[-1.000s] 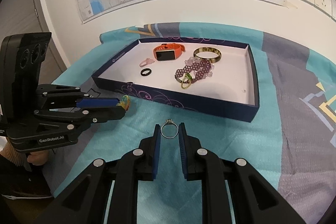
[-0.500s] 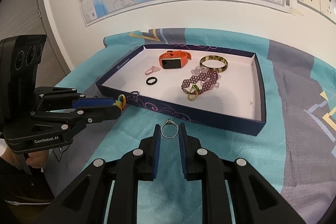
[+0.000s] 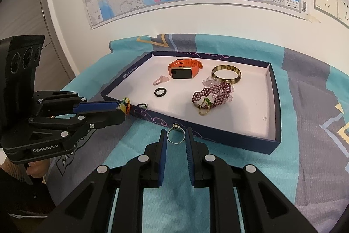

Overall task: Organize jewelry
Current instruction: 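Carry the green-bead chain with the left tool into the box while the right tool carries the silver ring there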

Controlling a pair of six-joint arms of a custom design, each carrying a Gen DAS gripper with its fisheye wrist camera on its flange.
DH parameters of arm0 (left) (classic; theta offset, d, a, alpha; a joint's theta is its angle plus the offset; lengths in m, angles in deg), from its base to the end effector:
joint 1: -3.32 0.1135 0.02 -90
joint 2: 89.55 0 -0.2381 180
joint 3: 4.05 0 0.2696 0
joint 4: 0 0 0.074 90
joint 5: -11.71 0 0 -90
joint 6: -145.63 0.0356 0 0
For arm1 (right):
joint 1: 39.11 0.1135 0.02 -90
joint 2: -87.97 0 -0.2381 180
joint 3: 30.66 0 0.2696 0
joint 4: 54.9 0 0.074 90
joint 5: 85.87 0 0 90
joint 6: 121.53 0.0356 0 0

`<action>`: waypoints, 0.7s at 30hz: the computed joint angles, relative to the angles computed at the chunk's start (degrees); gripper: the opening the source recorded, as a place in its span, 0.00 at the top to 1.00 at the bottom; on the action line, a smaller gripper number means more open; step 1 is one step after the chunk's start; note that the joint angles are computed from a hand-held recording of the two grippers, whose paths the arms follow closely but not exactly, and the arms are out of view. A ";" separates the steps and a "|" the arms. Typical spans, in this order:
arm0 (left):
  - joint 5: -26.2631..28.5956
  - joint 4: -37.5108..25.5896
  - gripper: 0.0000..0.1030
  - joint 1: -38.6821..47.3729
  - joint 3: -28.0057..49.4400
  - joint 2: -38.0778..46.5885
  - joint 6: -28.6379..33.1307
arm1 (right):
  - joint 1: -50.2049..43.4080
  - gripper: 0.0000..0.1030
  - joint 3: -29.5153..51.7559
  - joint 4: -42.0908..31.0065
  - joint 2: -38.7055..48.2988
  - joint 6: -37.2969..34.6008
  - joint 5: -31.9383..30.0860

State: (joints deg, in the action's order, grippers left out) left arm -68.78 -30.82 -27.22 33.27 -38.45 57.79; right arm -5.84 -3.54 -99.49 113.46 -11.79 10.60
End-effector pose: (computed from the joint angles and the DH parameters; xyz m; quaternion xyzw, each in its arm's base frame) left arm 0.1779 -0.1118 0.1580 0.2895 0.8732 -0.1684 0.3541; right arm 0.1315 0.0815 0.1491 -0.0855 0.9117 0.1315 0.3796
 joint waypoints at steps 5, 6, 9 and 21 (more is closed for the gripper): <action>-0.29 0.25 0.83 0.13 0.56 0.30 0.03 | -0.64 0.85 0.66 1.55 1.82 -0.57 -0.44; -0.38 0.33 0.83 0.17 0.65 0.37 0.07 | -0.70 0.85 0.81 1.92 2.27 -0.72 -0.40; -0.52 0.65 0.83 0.32 0.97 0.86 0.11 | -1.01 0.85 1.21 2.81 3.25 -1.09 -0.50; -0.47 1.62 0.83 1.23 2.01 2.46 0.31 | -2.71 0.85 2.72 5.31 6.66 -2.88 -1.33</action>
State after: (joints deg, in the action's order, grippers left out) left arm -69.25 -29.21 -25.99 35.28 -35.98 58.10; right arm -8.55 -0.82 -94.18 120.13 -14.67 9.27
